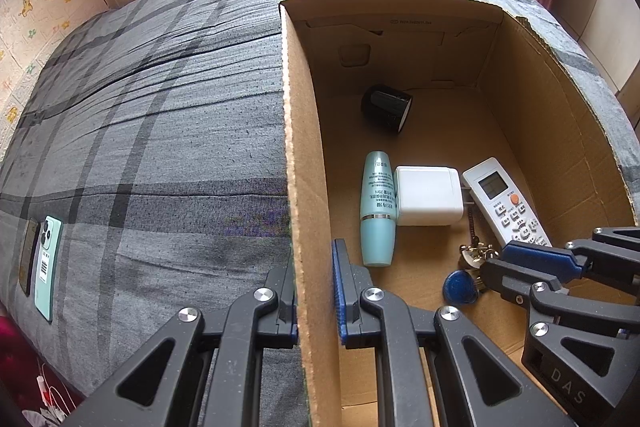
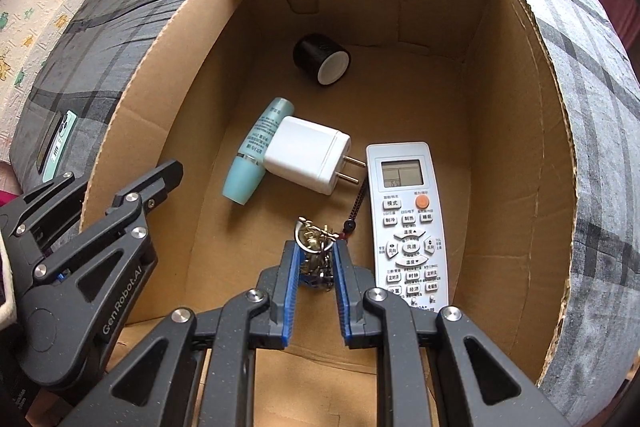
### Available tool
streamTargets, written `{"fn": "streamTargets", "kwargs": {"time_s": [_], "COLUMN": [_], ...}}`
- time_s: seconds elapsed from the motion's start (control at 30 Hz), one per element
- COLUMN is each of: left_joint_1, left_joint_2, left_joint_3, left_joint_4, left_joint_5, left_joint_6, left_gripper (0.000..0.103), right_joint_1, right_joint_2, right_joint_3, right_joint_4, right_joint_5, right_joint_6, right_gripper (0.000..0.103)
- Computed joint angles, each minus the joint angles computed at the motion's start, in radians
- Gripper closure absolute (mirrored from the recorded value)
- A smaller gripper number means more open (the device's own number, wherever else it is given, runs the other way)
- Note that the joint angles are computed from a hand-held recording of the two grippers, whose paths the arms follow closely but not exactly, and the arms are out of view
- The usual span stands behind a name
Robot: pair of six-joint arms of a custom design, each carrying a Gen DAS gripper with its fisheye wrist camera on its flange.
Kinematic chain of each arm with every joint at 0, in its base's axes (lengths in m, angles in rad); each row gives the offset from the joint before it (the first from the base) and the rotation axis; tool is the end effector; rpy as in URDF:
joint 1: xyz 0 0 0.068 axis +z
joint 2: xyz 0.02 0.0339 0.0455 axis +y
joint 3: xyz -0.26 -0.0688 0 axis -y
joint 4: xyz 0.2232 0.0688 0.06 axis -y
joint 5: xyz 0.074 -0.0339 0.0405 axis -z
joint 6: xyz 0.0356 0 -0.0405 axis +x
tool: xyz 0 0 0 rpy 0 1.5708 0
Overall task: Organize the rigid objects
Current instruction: 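Open the right gripper to release the keychain in the box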
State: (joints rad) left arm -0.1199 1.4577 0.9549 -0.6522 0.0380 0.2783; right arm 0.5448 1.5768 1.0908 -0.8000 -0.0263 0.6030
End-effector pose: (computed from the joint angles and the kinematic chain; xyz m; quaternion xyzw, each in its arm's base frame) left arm 0.2574 -0.0324 0.2166 0.1973 0.9582 -0.0022 0.2072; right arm 0.2370 0.1447 0.2171 0.0269 0.9894 0.0880 0.1121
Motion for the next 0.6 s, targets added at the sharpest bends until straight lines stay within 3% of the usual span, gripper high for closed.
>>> {"fn": "streamTargets", "kwargs": {"time_s": [0.2, 0.6], "left_joint_1": [-0.001, -0.002], "left_joint_2": [0.0, 0.001], "left_joint_3": [0.003, 0.001], "left_joint_4": [-0.003, 0.0], "left_joint_5": [-0.001, -0.004], "left_joint_6": [-0.001, 0.0], "left_gripper": [0.089, 0.089], "right_joint_1": [0.014, 0.027], "right_joint_2": [-0.019, -0.089], "right_joint_3": [0.013, 0.056], "right_joint_4": [-0.013, -0.087], "right_joint_5": [0.023, 0.078], "right_joint_6": [0.009, 0.011], "right_gripper": [0.085, 0.07]}}
